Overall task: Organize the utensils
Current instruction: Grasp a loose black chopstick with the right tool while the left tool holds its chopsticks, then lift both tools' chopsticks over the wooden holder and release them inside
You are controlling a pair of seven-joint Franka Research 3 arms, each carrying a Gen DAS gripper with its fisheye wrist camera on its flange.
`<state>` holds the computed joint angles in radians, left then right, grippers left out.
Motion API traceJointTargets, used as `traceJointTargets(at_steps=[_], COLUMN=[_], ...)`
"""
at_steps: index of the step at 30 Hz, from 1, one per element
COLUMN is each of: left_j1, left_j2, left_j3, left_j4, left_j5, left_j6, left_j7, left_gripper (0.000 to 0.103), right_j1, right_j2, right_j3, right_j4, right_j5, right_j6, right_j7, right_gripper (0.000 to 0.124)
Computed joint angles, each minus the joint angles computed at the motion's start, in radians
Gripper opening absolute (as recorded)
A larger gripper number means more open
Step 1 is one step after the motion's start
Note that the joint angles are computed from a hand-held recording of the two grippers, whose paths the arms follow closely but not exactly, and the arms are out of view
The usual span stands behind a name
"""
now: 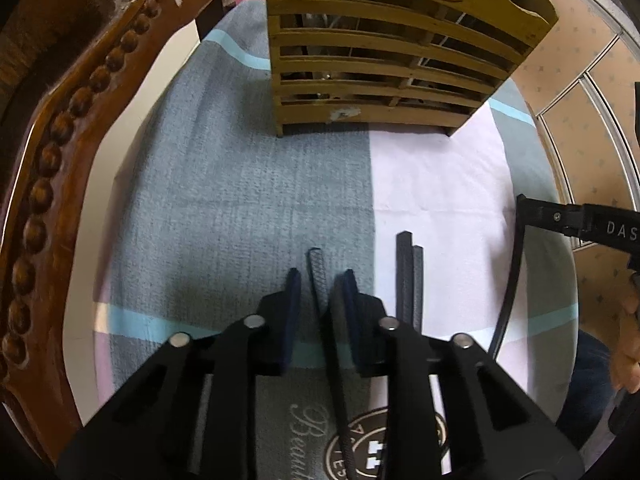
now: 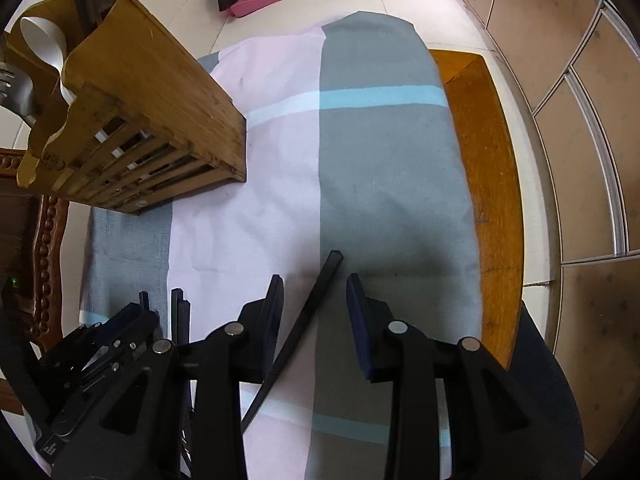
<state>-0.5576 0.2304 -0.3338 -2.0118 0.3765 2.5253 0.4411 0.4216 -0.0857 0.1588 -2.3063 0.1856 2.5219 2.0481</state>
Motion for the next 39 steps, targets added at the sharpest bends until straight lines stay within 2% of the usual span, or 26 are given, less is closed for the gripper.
traceJointTargets(at_steps=[5,11,13,14,15,17,19,22,26,29,32,35,39], left_j1=[0.012,-0.021,-0.030,-0.030,-0.026,-0.015,-0.016,-0.009,0.000,0.016,0.034,0.039,0.035], left_j2=[-0.010,0.023,0.024,0.023,0.018,0.005,-0.023,-0.095,-0.203,-0.274,-0.333,-0.367,-0.389], left_j3=[0.000,0.007,0.007,0.008,0.007,0.003,0.008,0.014,0.003,-0.023,-0.052,-0.104,-0.143], left_j4=[-0.019,0.048,0.056,0.055,0.045,0.018,-0.011,-0.072,-0.120,-0.121,-0.118,-0.091,-0.068], left_j5=[-0.019,0.047,0.063,0.065,0.060,0.039,0.055,0.098,0.209,0.288,0.364,0.485,0.606], left_j6=[0.022,-0.081,-0.097,-0.098,-0.084,-0.033,-0.014,0.042,0.065,0.039,0.001,-0.100,-0.180], left_j7=[0.007,-0.002,-0.016,-0.020,-0.024,-0.032,-0.064,-0.126,-0.245,-0.310,-0.360,-0.449,-0.523], left_gripper=[0.018,0.018,0.015,0.013,0.009,0.008,0.008,0.007,0.007,0.007,0.007,0.007,0.007], right_j1=[0.004,0.027,0.043,0.050,0.055,0.079,0.062,0.053,0.040,0.005,-0.002,-0.020,-0.112], right_j2=[0.027,0.082,0.101,0.107,0.109,0.108,0.085,0.010,-0.118,-0.216,-0.302,-0.369,-0.453], right_j3=[0.007,0.019,0.021,0.020,0.019,0.002,0.013,0.017,0.028,0.069,0.078,0.099,0.207], right_j4=[0.015,0.096,0.122,0.129,0.131,0.122,0.082,0.019,-0.063,-0.103,-0.139,-0.176,-0.221], right_j5=[-0.057,-0.226,-0.295,-0.327,-0.347,-0.383,-0.280,-0.297,-0.234,-0.263,-0.239,-0.223,-0.289], right_j6=[-0.005,-0.079,-0.104,-0.109,-0.108,-0.086,-0.014,0.051,0.132,0.159,0.196,0.244,0.345], right_j7=[0.031,0.110,0.142,0.161,0.176,0.205,0.151,0.169,0.129,0.145,0.110,0.085,0.131], right_gripper=[0.033,0.040,0.042,0.042,0.034,0.017,0.015,0.013,0.009,0.008,0.008,0.008,0.008])
